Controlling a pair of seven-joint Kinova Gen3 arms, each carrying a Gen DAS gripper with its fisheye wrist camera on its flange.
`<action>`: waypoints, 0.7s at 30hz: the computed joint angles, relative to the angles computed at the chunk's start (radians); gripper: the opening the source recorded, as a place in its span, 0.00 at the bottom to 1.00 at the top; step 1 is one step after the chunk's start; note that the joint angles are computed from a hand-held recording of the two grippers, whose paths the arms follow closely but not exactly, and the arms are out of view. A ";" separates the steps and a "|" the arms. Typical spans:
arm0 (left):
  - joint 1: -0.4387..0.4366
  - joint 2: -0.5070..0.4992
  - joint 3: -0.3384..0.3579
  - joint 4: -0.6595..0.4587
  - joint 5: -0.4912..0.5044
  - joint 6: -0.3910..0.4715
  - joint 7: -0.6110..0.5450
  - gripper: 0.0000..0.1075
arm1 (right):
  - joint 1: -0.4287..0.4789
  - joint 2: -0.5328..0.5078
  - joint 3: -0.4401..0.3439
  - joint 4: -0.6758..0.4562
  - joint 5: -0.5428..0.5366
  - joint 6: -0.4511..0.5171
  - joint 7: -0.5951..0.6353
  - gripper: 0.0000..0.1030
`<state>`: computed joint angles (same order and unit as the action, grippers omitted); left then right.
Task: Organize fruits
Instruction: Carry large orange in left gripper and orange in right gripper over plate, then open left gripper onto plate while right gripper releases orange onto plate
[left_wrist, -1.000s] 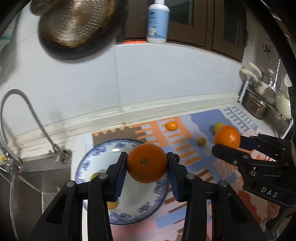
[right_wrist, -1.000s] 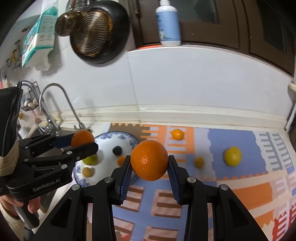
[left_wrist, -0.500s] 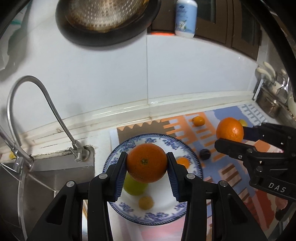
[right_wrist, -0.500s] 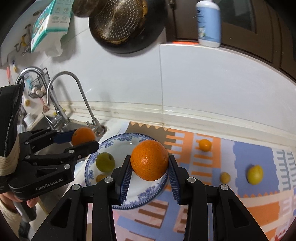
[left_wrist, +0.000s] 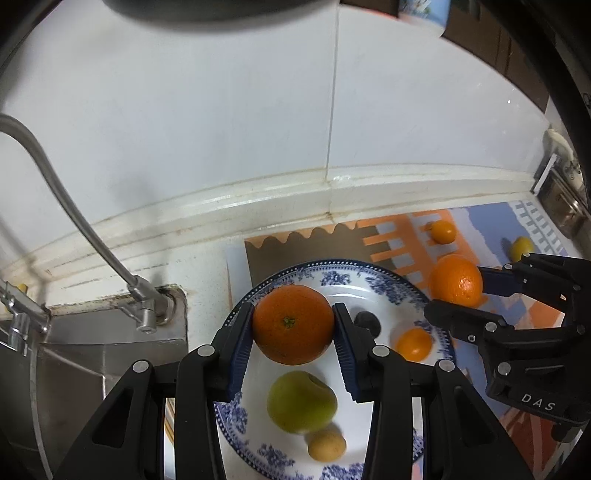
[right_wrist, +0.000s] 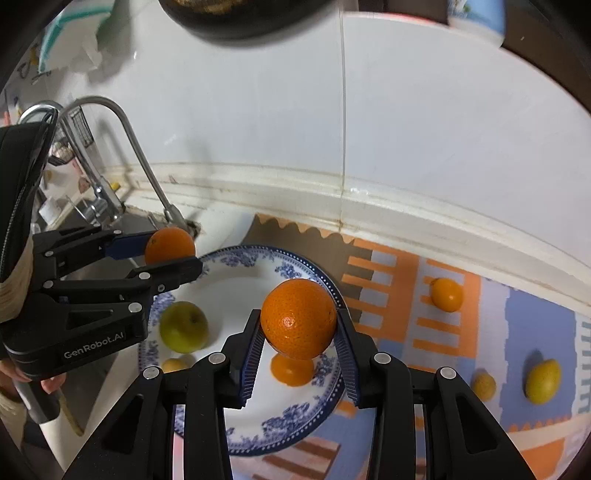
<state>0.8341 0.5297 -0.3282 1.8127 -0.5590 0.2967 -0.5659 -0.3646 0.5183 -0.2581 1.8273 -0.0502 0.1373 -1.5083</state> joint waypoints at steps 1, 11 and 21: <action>-0.023 0.010 0.022 -0.010 0.010 0.007 -0.014 0.38 | 0.006 0.011 -0.008 -0.012 0.002 0.010 0.006 0.38; -0.161 0.087 0.149 -0.109 0.104 0.087 -0.149 0.38 | 0.019 0.117 -0.016 -0.144 -0.018 0.130 0.067 0.38; -0.142 0.120 0.142 -0.160 0.112 0.158 -0.168 0.38 | 0.038 0.148 -0.038 -0.170 -0.052 0.155 0.137 0.38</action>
<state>0.6917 0.6498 -0.1866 1.6528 -0.4475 0.4550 -0.7342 -0.3268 0.6666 -0.2966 1.6569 -0.1018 0.2919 -1.3712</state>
